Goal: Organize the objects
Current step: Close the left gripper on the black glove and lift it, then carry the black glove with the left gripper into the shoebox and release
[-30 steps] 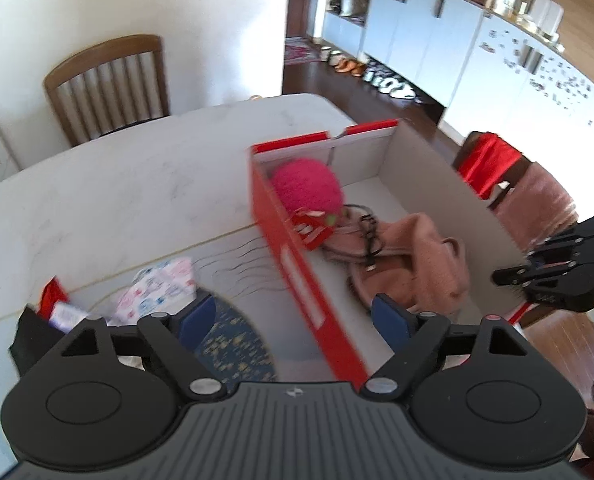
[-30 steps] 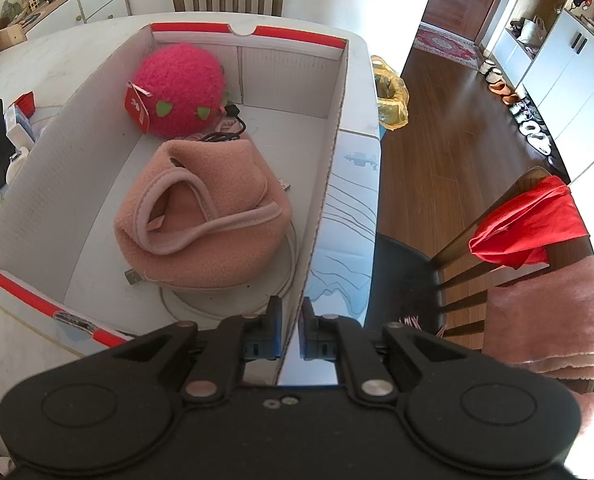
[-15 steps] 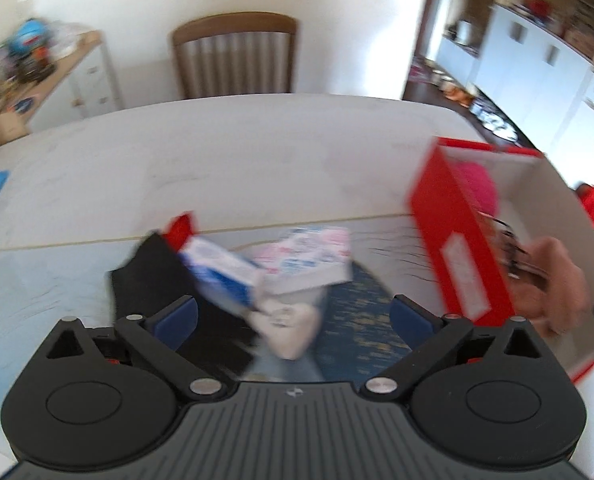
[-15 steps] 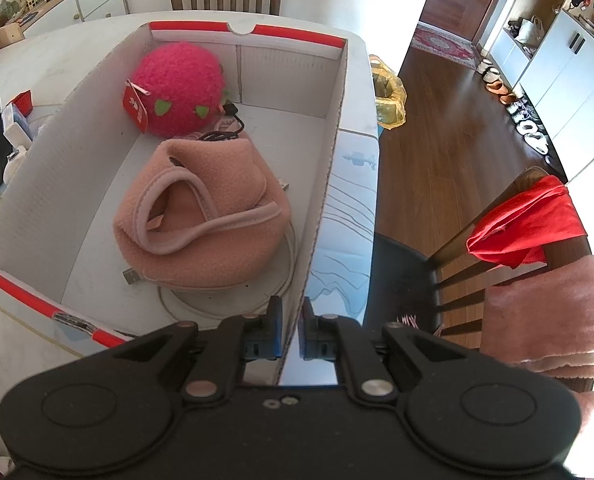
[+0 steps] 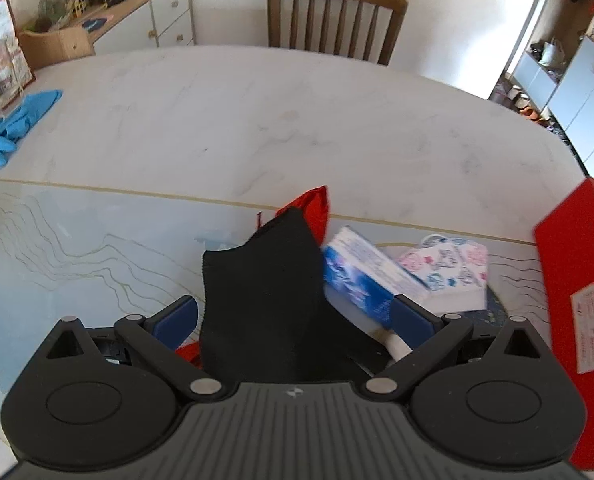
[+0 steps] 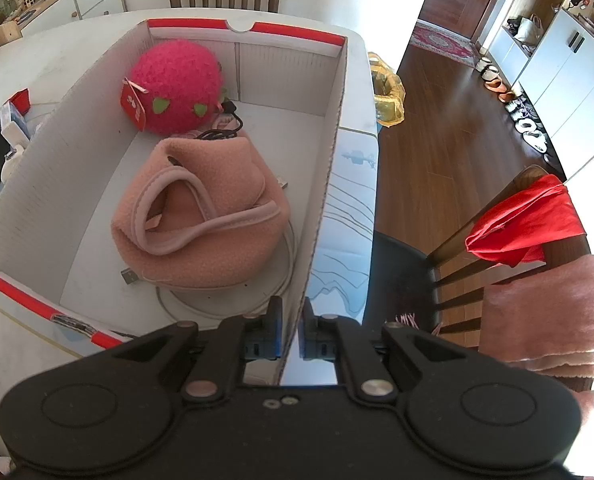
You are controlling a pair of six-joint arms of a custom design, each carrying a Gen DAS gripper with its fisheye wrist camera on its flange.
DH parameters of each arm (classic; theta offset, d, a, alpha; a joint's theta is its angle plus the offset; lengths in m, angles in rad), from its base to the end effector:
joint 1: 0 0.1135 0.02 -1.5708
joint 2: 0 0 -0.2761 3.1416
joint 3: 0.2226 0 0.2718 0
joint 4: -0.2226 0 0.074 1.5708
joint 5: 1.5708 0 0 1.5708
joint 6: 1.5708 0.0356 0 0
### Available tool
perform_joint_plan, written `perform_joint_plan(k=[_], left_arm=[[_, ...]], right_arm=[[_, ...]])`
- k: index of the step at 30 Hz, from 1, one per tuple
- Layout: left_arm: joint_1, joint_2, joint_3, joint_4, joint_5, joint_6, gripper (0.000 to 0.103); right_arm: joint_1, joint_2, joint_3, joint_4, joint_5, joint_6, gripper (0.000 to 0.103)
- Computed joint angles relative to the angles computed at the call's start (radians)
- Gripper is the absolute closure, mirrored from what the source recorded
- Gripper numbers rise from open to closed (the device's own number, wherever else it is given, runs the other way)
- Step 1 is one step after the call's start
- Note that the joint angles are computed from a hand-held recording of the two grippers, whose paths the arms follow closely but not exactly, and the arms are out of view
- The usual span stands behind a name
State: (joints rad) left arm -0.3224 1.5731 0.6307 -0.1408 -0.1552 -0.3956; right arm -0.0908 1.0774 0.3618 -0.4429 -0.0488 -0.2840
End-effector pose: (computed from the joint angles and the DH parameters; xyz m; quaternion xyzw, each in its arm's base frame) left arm 0.2637 -0.0823 0.1140 -0.0541 0.9662 -0.0141 0.2518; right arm 0.1720 -0.0139 0.1277 -0.0993 0.9735 -0.0147 0.2055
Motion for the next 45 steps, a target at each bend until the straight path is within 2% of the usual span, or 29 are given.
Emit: perform_joint_plan(k=[10,12,14,18,23,27,31,33,36,41,45], left_arm=[[0.046,0.105,0.005,0.079,0.007,-0.010,0.003],[0.053,0.106,-0.007,0.099,0.024,-0.018,0.018],[0.059,0.106,-0.010,0.097,0.034,-0.029,0.044],[0.066,0.075,-0.048,0.124,0.058,-0.029,0.064],[0.049,0.000,-0.091,0.117,0.056,-0.036,0.071],[0.021,-0.091,-0.112,0.053,0.047,-0.020,0.072],[0.013,-0.216,-0.141,-0.017,0.101,-0.002,0.088],[-0.011,-0.255,-0.155,-0.042,0.121,-0.001,0.090],[-0.080,-0.280,-0.172,-0.062,0.101,-0.013,0.094],[-0.180,-0.335,-0.183,-0.085,0.076,-0.046,0.097],[-0.260,-0.374,-0.126,-0.171,0.068,-0.066,0.097]], right_arm=[[0.015,0.008,0.004,0.002,0.015,0.013,0.096],[0.015,0.009,0.005,0.002,0.015,0.014,0.096],[0.015,0.009,0.005,0.003,0.016,0.015,0.096],[0.014,0.010,0.005,0.003,0.014,0.017,0.096],[0.013,0.013,0.003,0.009,0.014,0.015,0.096],[0.013,0.013,0.003,0.009,0.014,0.015,0.096],[0.015,0.016,0.001,0.014,0.014,0.015,0.096],[0.016,0.016,0.000,0.015,0.014,0.016,0.096],[0.020,0.018,0.000,0.018,0.016,0.016,0.096],[0.024,0.019,0.000,0.019,0.017,0.019,0.096],[0.028,0.022,-0.001,0.022,0.021,0.016,0.096]])
